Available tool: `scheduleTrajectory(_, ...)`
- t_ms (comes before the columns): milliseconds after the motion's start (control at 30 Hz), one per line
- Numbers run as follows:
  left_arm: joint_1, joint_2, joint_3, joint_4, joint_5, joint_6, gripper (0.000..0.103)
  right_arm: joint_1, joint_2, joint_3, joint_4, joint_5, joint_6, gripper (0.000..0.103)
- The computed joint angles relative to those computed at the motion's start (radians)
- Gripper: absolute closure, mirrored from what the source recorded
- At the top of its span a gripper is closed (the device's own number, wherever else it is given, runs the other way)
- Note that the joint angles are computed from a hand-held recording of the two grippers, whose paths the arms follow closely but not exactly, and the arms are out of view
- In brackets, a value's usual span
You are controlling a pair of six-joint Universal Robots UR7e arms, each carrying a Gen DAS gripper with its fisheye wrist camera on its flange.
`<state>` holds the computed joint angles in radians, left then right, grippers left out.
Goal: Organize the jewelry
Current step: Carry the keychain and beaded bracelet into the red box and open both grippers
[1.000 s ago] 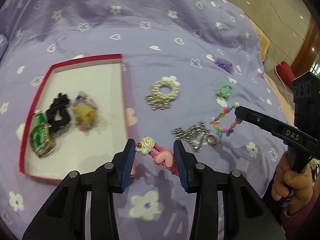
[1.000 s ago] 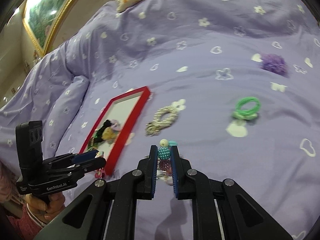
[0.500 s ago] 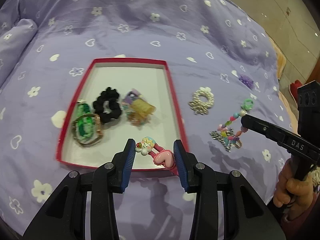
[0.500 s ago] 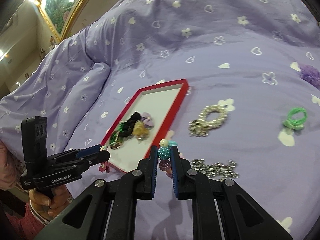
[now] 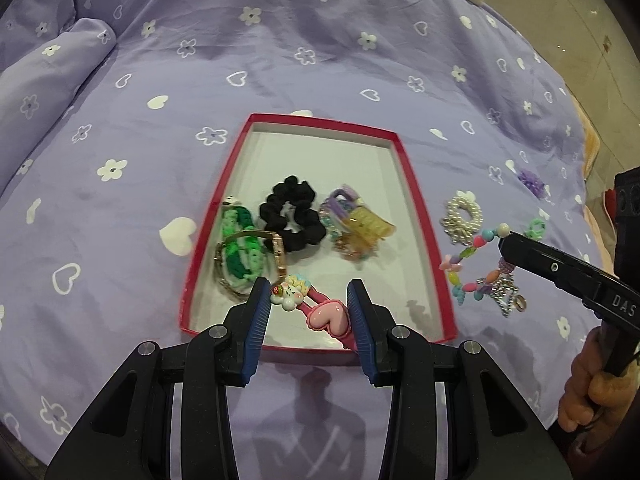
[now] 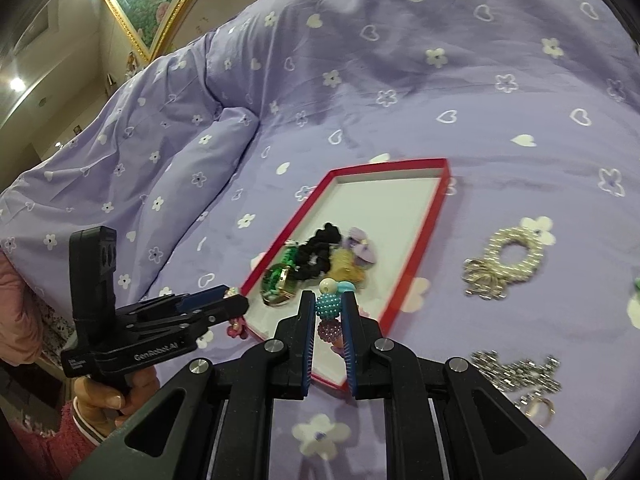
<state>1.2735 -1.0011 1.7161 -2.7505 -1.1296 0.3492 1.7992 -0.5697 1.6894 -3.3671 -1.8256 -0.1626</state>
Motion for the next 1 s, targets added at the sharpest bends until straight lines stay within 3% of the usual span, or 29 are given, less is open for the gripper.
scheduleTrajectory(467, 0.039, 0.076, -0.089, 0.042, 0.022, 0.011, 0.065, -0.007, 0.105, -0.172, 0.153, 0.008, -0.001, 0.091)
scheduleTrajectory(1000, 0.061, 0.114, -0.120, 0.074, 0.042, 0.020, 0.065, -0.035, 0.154, -0.232, 0.266, -0.041, 0.016, 0.090)
